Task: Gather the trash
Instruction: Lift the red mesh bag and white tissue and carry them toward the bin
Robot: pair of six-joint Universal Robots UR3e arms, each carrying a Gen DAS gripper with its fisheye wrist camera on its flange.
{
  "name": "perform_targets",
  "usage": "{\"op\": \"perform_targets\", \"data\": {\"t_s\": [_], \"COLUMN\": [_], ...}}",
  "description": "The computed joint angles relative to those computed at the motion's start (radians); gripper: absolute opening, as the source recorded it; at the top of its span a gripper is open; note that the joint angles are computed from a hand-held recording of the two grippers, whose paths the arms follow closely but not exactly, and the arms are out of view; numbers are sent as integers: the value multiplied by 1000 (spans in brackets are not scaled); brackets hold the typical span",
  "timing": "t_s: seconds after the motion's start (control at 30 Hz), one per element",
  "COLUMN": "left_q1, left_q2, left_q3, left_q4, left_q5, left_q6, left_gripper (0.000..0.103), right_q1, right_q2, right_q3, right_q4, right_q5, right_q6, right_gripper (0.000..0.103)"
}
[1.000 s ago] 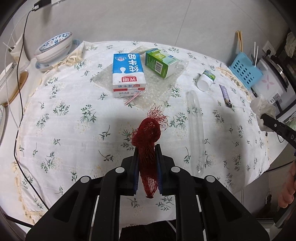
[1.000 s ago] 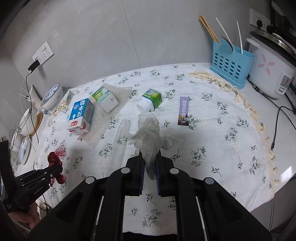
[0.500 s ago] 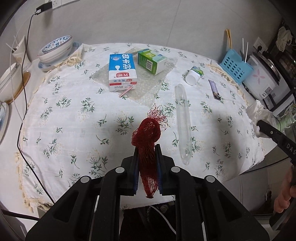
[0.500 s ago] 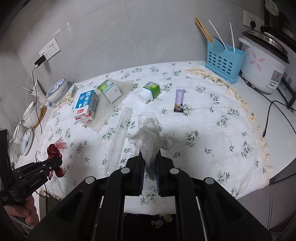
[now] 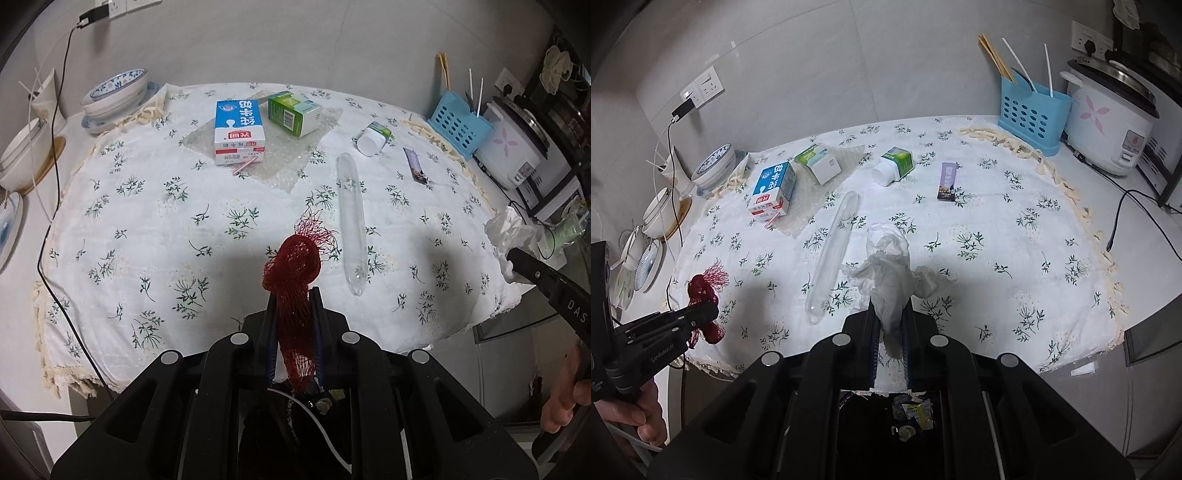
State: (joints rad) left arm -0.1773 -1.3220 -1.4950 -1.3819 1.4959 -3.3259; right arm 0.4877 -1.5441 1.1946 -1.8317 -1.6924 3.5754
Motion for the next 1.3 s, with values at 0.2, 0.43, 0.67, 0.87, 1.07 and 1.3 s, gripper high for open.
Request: {"op": "perform_targets", "data": {"t_s": [0.2, 0.43, 0.67, 0.87, 1.07, 1.3], "left_q1": [-43, -96, -156, -208, -268, -337], "left_q2": [22, 44, 65, 85, 98, 111], "left_q3": [-15, -35, -68, -103, -134, -176], "left_q4": [-5, -10, -4, 3, 15, 30], "left_q5": [15, 34, 57, 74, 97, 120], "left_q6": [-28, -65, -110, -152, -197, -254], "left_gripper": [14, 14, 14, 14, 14, 15], "right_q1": [23, 47, 64, 78, 102, 129], "right_q2": [-53, -116, -183, -236, -283, -338], "right_q3": [59, 134, 216, 278, 337, 409], "right_q4": [2, 3, 2, 6, 11, 17], "right_q5": [-8, -15, -17, -15, -19, -22], "right_q6": [13, 32, 46, 60, 79, 103], "right_gripper": [9, 9, 10, 10, 10, 10]}}
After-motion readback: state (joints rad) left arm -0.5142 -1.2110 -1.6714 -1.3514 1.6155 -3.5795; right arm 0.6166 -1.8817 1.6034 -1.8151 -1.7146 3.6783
